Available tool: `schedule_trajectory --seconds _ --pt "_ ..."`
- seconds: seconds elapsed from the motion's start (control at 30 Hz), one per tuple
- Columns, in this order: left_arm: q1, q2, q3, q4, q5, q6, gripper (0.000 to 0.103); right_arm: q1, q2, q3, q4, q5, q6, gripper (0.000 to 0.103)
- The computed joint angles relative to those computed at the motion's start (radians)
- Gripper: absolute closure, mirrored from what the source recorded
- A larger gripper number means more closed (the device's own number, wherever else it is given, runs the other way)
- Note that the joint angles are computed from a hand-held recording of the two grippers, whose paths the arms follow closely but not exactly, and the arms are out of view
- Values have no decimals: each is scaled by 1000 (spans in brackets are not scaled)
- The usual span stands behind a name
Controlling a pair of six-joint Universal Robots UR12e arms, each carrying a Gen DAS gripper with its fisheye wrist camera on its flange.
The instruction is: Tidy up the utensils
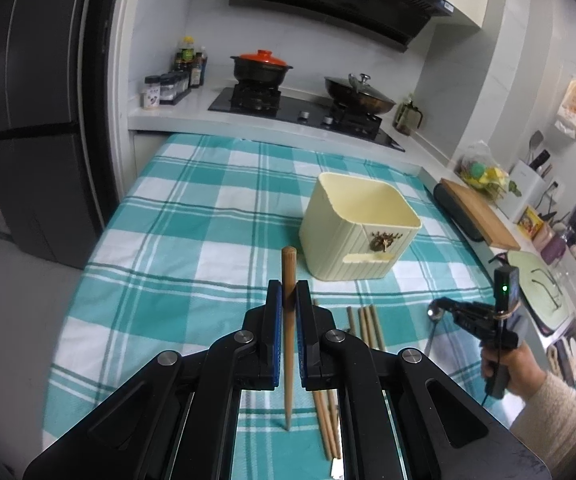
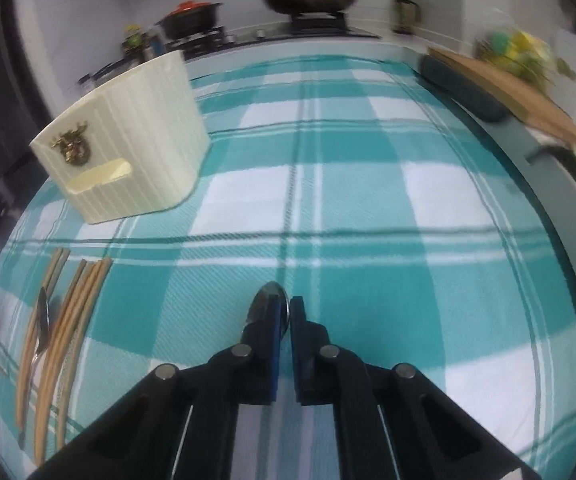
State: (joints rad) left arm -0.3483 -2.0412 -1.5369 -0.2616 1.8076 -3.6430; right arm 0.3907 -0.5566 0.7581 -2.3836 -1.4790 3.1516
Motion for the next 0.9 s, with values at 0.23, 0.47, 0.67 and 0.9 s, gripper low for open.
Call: schedule_trajectory --seconds 0.23,0.47,0.67,0.9 --pt "-5 -4 10 6 11 -4 98 19 87 -186 108 30 -89 76" --pt "-3 -17 20 10 -16 3 98 52 -65 101 -27 -81 83 40" --pt "-7 -17 14 25 -21 8 98 90 -101 197 -61 -152 -74 47" --pt "-2 -12 4 35 -25 -2 98 70 -147 261 -55 -212 -28 49"
